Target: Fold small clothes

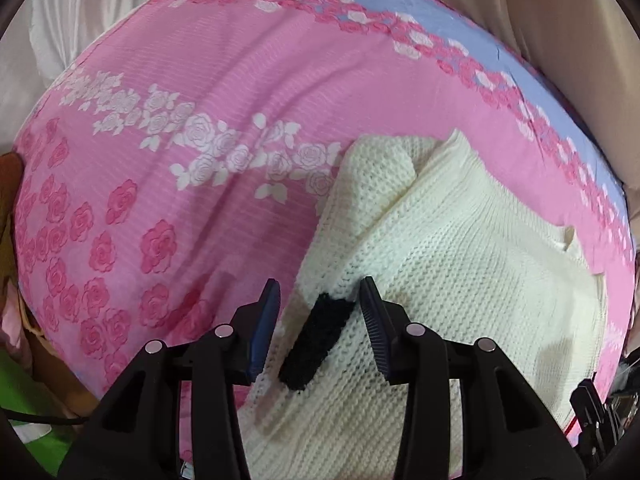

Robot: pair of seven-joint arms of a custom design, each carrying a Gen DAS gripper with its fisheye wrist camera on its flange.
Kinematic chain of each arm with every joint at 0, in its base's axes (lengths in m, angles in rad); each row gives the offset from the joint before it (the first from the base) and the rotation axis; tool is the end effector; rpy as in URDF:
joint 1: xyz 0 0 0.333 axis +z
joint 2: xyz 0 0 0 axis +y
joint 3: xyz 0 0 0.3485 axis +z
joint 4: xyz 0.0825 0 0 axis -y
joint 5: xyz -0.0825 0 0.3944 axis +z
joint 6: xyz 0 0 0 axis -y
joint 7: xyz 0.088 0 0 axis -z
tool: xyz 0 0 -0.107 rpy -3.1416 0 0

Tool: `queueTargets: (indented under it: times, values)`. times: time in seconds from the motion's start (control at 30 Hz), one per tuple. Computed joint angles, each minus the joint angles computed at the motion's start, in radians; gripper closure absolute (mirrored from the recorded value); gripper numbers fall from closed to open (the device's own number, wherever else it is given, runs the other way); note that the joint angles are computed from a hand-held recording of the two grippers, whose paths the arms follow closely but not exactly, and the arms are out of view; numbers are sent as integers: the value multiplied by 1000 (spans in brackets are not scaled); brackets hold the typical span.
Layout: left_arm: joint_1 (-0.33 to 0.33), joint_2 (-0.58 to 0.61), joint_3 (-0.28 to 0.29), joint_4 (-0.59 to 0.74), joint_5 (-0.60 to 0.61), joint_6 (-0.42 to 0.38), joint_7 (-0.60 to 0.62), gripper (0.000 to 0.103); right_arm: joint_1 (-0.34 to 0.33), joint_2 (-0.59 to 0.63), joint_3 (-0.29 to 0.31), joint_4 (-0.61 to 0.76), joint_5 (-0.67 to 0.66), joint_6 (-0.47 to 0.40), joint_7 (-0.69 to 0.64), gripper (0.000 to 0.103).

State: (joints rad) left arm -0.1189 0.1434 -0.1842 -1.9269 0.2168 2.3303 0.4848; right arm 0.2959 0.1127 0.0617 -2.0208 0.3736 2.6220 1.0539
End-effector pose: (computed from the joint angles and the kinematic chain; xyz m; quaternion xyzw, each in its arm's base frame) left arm 0.6034 -0.1799 0.4706 -0.8877 0.4350 -0.1235 0.0863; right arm 0.5896 0.2099 0.4749 -0.8497 0.4521 -0.0952 0.2542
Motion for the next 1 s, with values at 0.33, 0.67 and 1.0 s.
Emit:
queueTargets:
  times: [0.33,0.67,1.0]
  values:
    - [14,27,-1,3,-22,16,29,45,51,104,-32,57,-195,-46,160,92]
    - [28,34,-1,1,-63,35,55,38,66,165,-32,148,-213,-78,190,92]
    - [65,19,-1,-71,-194,221,117,29,38,128,-24,144,-121,-136,189,91]
